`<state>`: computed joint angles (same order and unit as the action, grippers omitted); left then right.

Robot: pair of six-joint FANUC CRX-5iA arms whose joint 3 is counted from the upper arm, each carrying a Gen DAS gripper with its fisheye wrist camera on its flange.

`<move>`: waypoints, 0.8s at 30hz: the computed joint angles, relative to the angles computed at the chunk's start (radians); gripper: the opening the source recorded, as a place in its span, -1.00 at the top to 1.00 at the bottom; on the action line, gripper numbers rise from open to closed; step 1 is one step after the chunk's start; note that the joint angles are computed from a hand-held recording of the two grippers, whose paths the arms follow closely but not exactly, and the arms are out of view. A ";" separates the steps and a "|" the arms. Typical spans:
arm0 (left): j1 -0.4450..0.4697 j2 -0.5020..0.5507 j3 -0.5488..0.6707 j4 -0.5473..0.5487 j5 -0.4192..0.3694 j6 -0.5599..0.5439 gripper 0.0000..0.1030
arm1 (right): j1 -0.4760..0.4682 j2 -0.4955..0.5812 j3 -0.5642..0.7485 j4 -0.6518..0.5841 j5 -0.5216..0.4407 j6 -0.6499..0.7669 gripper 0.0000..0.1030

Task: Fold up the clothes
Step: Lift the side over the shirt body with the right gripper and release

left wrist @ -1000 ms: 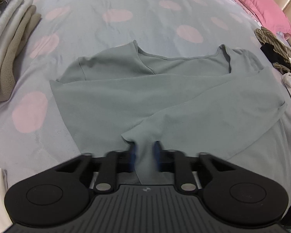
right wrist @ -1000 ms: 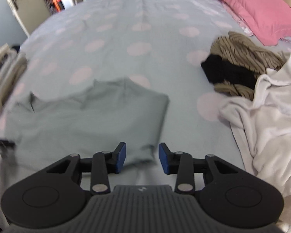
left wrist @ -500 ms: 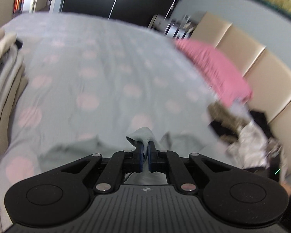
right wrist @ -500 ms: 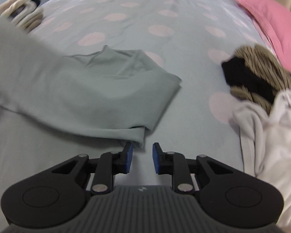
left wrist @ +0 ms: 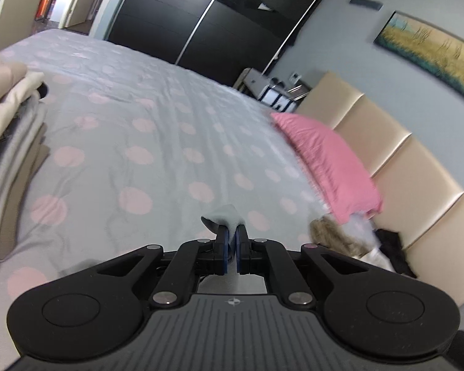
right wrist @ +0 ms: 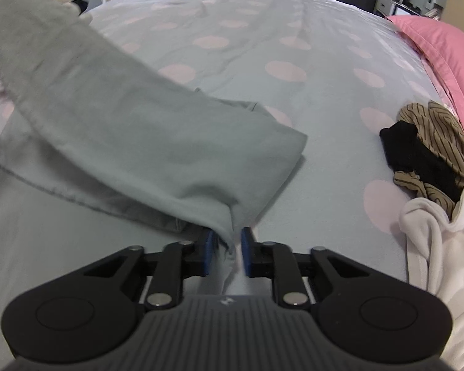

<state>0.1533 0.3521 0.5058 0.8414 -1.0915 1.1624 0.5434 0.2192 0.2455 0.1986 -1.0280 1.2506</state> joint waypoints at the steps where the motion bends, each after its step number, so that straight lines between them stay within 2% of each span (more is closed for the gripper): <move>1: -0.004 -0.004 -0.003 0.013 0.008 -0.015 0.95 | 0.003 0.003 0.007 0.007 -0.009 -0.013 0.94; 6: -0.015 -0.045 -0.056 0.112 0.073 -0.103 0.95 | -0.004 0.000 0.014 0.018 -0.033 -0.141 0.95; 9: -0.021 -0.054 -0.070 0.154 0.087 -0.140 0.95 | -0.017 0.002 0.027 -0.007 -0.058 -0.186 0.95; 15: -0.035 -0.027 -0.024 0.110 0.061 -0.106 0.96 | -0.021 0.009 0.050 -0.058 -0.095 -0.182 0.94; 17: -0.036 -0.024 -0.021 0.116 0.058 -0.108 0.96 | -0.009 0.006 0.052 -0.052 -0.105 -0.175 0.83; 20: -0.037 -0.017 -0.014 0.121 0.050 -0.111 0.96 | 0.036 -0.032 0.001 -0.007 -0.065 -0.136 0.81; 24: -0.035 -0.012 -0.005 0.102 0.039 -0.101 0.96 | 0.096 -0.070 -0.063 -0.006 0.044 -0.069 0.82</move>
